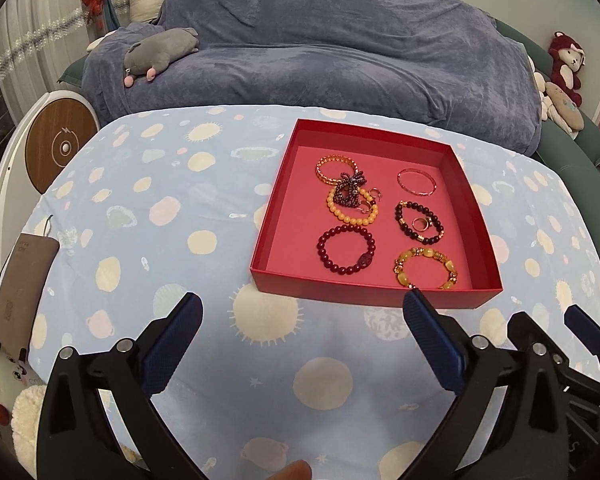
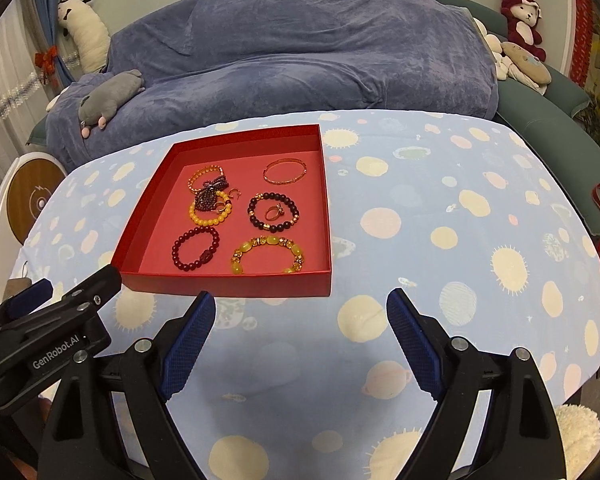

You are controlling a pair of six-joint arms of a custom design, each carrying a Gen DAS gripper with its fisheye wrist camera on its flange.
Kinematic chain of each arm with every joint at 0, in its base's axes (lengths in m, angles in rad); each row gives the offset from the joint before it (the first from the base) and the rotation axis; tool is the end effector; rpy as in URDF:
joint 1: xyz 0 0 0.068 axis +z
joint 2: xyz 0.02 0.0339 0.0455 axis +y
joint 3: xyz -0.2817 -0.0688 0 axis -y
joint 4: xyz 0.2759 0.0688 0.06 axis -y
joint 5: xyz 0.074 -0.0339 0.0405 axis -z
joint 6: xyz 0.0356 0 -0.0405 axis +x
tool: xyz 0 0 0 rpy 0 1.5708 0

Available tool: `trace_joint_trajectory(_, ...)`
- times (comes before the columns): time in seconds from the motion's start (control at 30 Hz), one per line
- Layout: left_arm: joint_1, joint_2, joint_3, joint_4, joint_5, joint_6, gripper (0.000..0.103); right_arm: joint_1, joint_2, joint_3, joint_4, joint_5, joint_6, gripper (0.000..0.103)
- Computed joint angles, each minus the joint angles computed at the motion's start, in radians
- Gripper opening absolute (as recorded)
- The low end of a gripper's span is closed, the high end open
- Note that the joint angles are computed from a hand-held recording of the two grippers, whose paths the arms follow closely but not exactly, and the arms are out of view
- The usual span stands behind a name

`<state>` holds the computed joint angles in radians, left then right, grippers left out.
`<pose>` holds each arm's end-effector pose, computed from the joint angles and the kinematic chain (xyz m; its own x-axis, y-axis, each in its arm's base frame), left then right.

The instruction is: Organize jewelry

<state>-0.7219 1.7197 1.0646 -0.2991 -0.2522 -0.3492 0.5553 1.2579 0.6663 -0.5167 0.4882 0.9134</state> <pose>0.2910 -0.2443 0.1831 -0.7573 0.2253 -0.6130 0.2900 0.9570 -0.0066 0.2151 0.1138 0.1831 -0.6925 0.3931 -0.6049 0.4261 0.8995 0.0967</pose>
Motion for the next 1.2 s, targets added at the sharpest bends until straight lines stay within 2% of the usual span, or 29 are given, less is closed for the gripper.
trace_joint_trajectory(0.43, -0.033, -0.039, -0.041, -0.012, -0.067, -0.021, 0.096, 0.1, -0.027, -0.01, -0.053, 0.078, 0.08, 0.084)
trace_joint_trajectory(1.2, -0.042, -0.085, -0.062, -0.038, -0.105, -0.025, 0.096, 0.143, -0.037, 0.001, -0.089, 0.103, 0.115, 0.084)
